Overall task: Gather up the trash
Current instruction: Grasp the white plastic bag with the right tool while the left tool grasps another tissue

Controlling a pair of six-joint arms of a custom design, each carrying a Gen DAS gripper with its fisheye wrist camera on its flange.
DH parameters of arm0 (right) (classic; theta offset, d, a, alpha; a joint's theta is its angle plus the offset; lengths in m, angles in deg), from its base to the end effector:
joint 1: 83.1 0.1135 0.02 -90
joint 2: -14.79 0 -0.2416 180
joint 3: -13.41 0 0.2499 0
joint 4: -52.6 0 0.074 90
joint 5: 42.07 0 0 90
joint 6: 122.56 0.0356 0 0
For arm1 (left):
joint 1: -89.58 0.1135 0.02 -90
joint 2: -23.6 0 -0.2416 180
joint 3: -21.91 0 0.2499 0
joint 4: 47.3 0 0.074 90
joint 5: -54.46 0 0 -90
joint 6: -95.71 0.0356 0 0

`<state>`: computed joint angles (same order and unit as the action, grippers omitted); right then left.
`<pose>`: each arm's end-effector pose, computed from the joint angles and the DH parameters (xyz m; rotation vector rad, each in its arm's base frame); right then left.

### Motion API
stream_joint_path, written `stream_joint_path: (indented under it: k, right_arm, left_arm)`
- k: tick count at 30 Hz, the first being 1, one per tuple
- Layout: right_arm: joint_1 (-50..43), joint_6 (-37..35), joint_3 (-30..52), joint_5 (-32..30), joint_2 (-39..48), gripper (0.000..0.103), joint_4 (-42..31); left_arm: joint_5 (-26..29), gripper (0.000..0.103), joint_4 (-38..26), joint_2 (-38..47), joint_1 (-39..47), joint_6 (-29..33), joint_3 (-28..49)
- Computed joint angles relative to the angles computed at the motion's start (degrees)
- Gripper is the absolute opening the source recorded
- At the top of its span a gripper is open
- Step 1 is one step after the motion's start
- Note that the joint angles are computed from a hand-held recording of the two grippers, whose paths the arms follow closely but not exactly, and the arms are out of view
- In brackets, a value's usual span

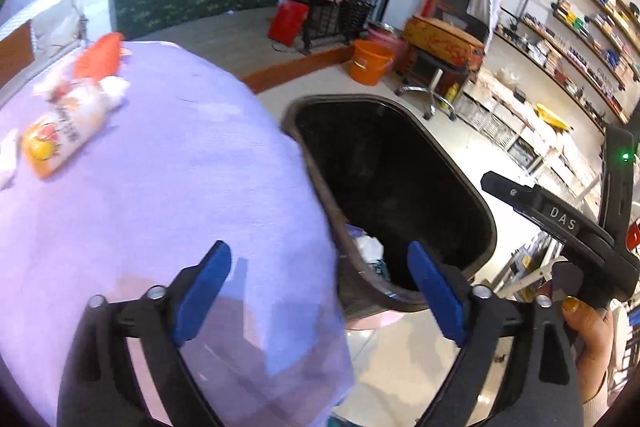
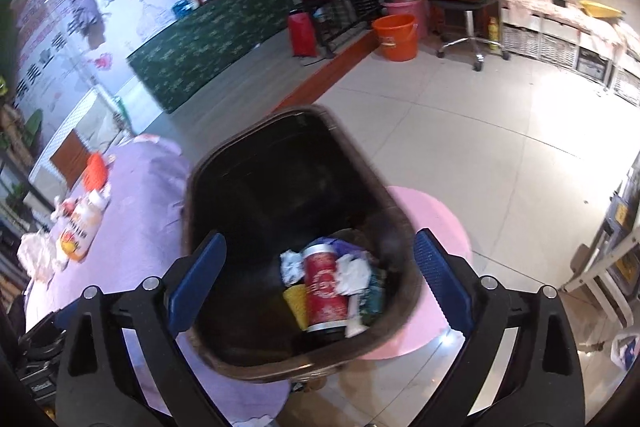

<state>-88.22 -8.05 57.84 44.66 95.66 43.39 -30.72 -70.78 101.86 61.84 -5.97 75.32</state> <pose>0.2584 -0.0211 0.1253 0.5813 2.3058 0.2301 0.2379 -0.1285 0.1633 0.3815 2.4232 -0.4120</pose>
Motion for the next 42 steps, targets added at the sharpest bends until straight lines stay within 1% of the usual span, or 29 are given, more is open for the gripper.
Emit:
stream_joint_path:
  k: [5,8,12,17,23,27,31,32,34,36,38,42]
  right_arm:
    - [7.3,0.6,2.5,0.3,3.0,0.094,0.1]
    - [11.5,0.5,4.8,0.3,5.3,0.094,-0.2]
    - [16.1,-0.2,8.4,-0.4,8.0,0.094,-1.6]
    - [22.5,-0.8,13.9,-0.5,11.9,0.094,-3.6]
    - [28.7,-0.8,21.2,-0.4,16.9,0.094,-5.2]
    - [32.1,-3.1,28.0,-0.4,20.8,0.094,-7.6]
    - [34.0,-5.6,37.1,-2.9,25.9,0.094,-11.3]
    - [34.5,-6.4,39.6,-2.7,27.2,0.094,-12.4]
    - [35.5,-8.1,45.7,-2.2,30.6,0.094,-14.5]
    - [35.8,-9.0,52.4,-3.1,34.8,0.094,-17.2]
    - [36.0,-9.6,61.0,-3.4,40.1,0.094,-20.9]
    - [36.9,-11.1,81.2,-3.1,51.8,0.094,-30.3]
  left_arm:
    - [1.1,0.092,-1.4,-4.6,4.5,-0.2,-3.4]
    - [2.3,0.092,-2.8,-7.6,8.3,1.4,-5.5]
    - [3.2,0.093,-5.0,-10.5,14.7,5.8,-7.2]
    - [6.6,0.093,-7.2,-13.6,24.3,8.6,-8.5]
    - [9.7,0.093,-8.3,-13.4,34.6,13.2,-8.7]
    - [12.2,0.092,-7.7,-11.0,41.6,17.0,-8.5]
    - [13.0,0.093,-7.0,-8.4,46.9,20.3,-6.8]
    - [13.3,0.093,-6.7,-7.3,48.4,20.9,-6.0]
    - [14.3,0.093,-6.5,-4.3,51.4,22.0,-3.8]
    - [15.1,0.092,-7.0,-0.4,53.7,22.5,-0.4]
    - [15.1,0.092,-6.9,2.7,55.2,22.5,2.4]
    - [14.2,0.092,-6.8,8.3,56.7,22.6,8.7]
